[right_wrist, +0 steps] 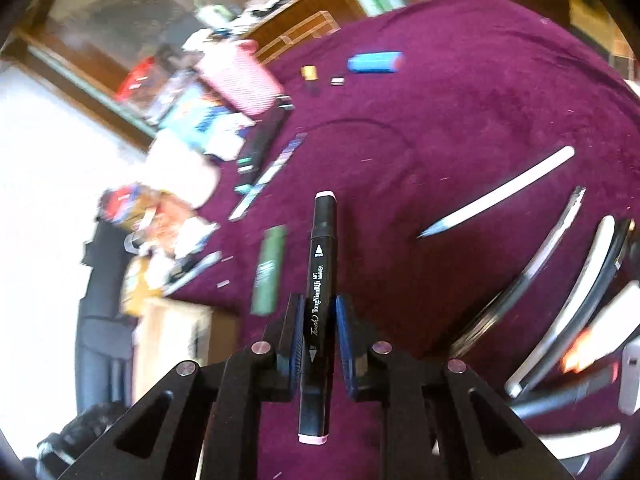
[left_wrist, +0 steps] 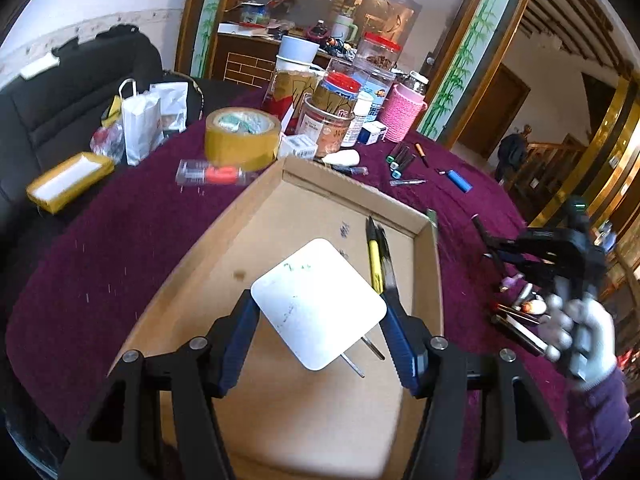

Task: Organize rigid objects
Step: 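Release the charger in the tray with left tool while right tool lowers the black marker into it, then grasp a second black marker with left tool while right tool approaches the white tube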

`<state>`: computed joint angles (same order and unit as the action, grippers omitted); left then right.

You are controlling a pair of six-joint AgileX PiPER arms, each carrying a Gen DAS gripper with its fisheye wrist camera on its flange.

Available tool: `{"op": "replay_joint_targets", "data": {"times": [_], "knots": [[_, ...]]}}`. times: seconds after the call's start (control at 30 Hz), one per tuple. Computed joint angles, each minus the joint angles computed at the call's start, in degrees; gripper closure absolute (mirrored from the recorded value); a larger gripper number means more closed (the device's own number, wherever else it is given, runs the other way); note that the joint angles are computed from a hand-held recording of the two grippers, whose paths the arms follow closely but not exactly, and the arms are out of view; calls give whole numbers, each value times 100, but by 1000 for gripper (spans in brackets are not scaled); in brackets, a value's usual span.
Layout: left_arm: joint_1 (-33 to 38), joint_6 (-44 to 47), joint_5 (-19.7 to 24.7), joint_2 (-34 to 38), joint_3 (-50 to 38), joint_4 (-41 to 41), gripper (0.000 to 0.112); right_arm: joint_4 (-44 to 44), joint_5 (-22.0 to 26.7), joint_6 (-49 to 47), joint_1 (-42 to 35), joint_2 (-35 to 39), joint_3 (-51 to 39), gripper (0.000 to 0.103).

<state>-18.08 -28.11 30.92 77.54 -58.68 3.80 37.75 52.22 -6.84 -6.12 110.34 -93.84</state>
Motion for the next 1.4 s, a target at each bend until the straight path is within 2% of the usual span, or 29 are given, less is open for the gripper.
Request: {"op": "replay_joint_targets", "data": {"times": [0.07, 0.17, 0.3, 0.47, 0.63, 0.8, 0.97, 1.03, 1.1, 1.17, 1.27, 1.33, 1.37, 1.4], "knots": [[-27, 30, 184, 387, -439, 195, 52, 335, 111, -285, 75, -208, 137, 85], [62, 385, 391, 997, -1029, -56, 52, 631, 296, -431, 297, -334, 158, 85], [169, 634, 736, 1944, -1902, -224, 52, 527, 347, -265, 842, -279, 42, 85], [309, 1137, 993, 2636, -2499, -728, 52, 275, 304, 55, 1526, 67, -237, 85], [393, 1071, 1010, 2870, -2719, -683, 52, -188, 382, 566, 2033, 683, -981, 84], [782, 1601, 913, 2777, -2545, -1540, 49, -378, 672, 873, 2213, 1304, -1811, 83], [1025, 1896, 794, 2445, -2188, -2042, 46, -411, 468, 932, 2246, 1361, -1805, 79], [1059, 1947, 719, 2201, -1996, -2202, 46, -420, 426, 837, 2195, 1208, -1685, 64], [1049, 1922, 633, 1859, -1749, -2337, 45, -424, 297, 618, 2065, 856, -1333, 55], [968, 1881, 536, 1452, -1471, -2494, 36, -515, 71, 370, 1848, 322, -806, 52], [662, 1499, 420, 939, -1198, -2342, 29, -585, -378, -174, 1330, -723, 205, 45], [241, 1223, 272, 598, -1030, -2166, 27, -611, -953, -643, 943, -1548, 1060, 30], [44, 1095, 229, 519, -1018, -2062, 26, -699, -1302, -852, 719, -1957, 1483, 11], [-245, 894, 160, 419, -978, -1872, 25, -783, -1546, -943, 565, -2218, 1763, 0]]}}
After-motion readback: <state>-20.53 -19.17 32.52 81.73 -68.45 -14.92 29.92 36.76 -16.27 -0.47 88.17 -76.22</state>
